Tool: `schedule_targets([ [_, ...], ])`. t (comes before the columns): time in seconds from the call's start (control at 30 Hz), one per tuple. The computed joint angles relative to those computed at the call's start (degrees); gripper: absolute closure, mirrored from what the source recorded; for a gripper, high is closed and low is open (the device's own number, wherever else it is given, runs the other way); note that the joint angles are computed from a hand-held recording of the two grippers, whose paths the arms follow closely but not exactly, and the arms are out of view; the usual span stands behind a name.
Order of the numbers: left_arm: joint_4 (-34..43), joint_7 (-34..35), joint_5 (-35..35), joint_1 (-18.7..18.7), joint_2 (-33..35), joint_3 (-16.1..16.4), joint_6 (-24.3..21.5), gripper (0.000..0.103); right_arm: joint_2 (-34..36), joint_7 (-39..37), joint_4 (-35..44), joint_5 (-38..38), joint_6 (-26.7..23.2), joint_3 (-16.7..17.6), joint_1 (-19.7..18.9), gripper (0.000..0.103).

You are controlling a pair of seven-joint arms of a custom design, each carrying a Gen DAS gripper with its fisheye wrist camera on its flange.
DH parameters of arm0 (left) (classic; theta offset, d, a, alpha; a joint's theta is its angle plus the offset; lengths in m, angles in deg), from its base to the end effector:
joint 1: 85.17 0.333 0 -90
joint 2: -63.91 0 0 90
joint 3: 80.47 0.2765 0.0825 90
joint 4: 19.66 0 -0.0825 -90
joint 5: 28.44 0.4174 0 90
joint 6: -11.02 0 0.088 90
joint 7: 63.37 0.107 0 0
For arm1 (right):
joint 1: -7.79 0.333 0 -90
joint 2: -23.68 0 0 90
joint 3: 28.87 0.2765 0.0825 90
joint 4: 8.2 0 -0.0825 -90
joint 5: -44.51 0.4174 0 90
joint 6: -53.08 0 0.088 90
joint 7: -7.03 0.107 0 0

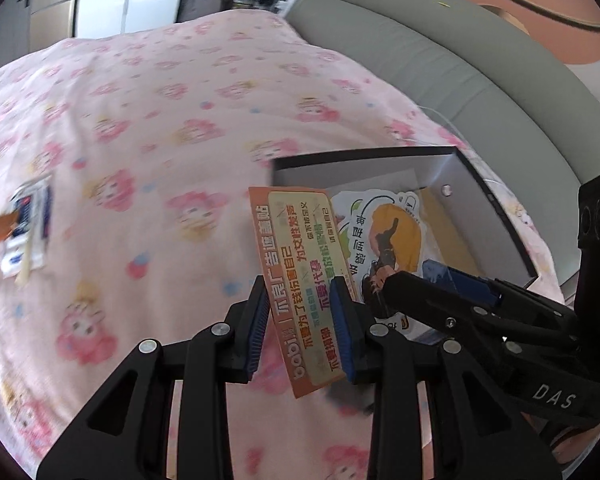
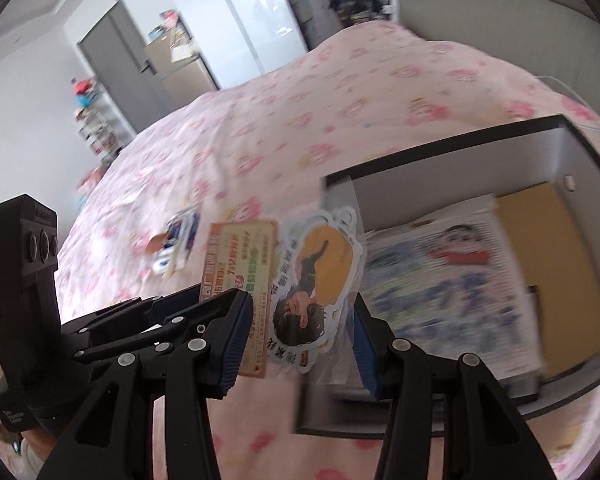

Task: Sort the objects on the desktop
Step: 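Lower the sticker card and sheet into the box and open the right gripper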

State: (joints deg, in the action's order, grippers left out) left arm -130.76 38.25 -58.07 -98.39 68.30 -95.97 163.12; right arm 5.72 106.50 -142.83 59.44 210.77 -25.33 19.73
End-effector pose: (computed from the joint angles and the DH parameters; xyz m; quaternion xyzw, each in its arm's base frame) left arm 0.5766 -0.2967 0.4620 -0.5479 0.7551 -0.3592 0.0240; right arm 0.5222 0.1350 0.4835 -0.6283 0.6913 -0.1207 0.3360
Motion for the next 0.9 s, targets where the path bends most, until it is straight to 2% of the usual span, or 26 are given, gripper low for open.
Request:
schedule_targets([
  [0.13, 7.12, -2.59, 2.37, -1.1, 6.11, -1.41, -1.58, 0.074, -0.6, 1.12, -0.25, -1.63, -0.64, -1.01, -2.63, 0.059],
  [0.33, 14.76, -9.17, 10.85, -2.17, 13.12, -2.48, -3.97, 0.073, 0.89, -1.12, 0.86, -0.14, -2.78, -3.13, -3.95, 0.058],
  [0.63, 15.04, -14.92, 17.88, -1.77, 14.43, -2.75, -4.33, 0.073, 2.32, -0.85, 0.73, 0.02, -2.51, -3.17, -5.98, 0.059],
  [0.83, 13.98, -11.55, 15.39, -0.35, 13.99, -4.92, -3.4, 0.073, 1.42, 2.11, -0.7, -3.12, -0.67, -2.09, -6.91, 0.059],
  [0.9, 14.68, -12.67, 17.14, -1.37, 14.49, -4.26, -4.13, 0.073, 1.67, 0.79, -0.44, -2.27, -1.47, -2.54, -6.03, 0.059],
])
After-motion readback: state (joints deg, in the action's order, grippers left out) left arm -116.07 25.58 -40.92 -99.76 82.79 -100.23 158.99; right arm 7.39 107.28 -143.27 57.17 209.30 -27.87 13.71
